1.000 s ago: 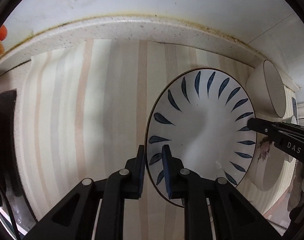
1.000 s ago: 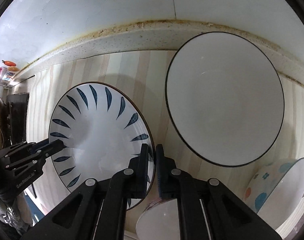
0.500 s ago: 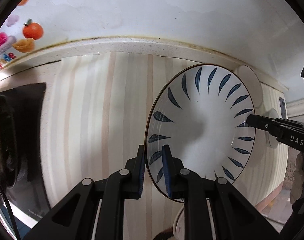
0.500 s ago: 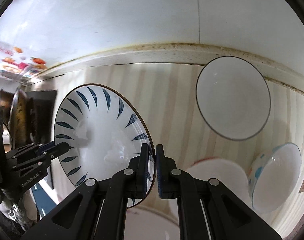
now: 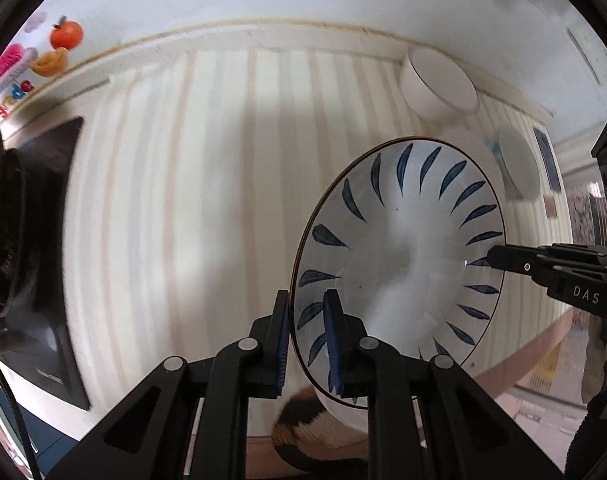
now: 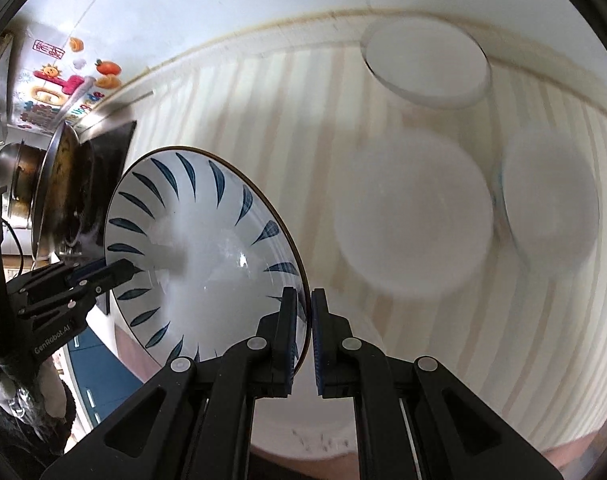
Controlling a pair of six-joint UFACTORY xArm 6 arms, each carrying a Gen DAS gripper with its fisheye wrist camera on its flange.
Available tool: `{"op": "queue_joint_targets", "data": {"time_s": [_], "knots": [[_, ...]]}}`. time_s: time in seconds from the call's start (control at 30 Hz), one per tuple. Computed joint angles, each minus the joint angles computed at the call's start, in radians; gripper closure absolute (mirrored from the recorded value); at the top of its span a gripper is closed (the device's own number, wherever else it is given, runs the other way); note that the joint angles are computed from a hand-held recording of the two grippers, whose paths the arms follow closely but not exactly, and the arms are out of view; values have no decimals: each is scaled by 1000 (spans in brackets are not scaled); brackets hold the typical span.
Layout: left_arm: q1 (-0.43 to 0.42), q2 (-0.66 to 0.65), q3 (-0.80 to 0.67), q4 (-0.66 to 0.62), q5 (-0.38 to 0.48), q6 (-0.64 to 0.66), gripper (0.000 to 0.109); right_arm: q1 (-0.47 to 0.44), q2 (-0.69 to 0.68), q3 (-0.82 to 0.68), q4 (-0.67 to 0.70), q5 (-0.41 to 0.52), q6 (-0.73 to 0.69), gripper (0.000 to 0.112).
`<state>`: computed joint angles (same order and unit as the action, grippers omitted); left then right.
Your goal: Organize plates and bowls
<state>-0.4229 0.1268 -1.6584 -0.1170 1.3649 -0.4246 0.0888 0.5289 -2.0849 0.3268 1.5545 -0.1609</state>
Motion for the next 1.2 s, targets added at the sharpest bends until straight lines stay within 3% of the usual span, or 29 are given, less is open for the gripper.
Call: {"op": "queue_joint_targets", "data": {"time_s": [0.2, 0.4, 1.2], "knots": [[-58, 6, 36, -6, 0, 7, 94, -50, -188, 341, 0, -81, -43, 104], [-85, 21, 46, 1, 14, 11, 95, -88, -273, 511, 0, -118, -65, 104], [-125, 38, 119, 22, -56, -33, 94, -94, -357, 676, 31, -231, 10, 102]]}}
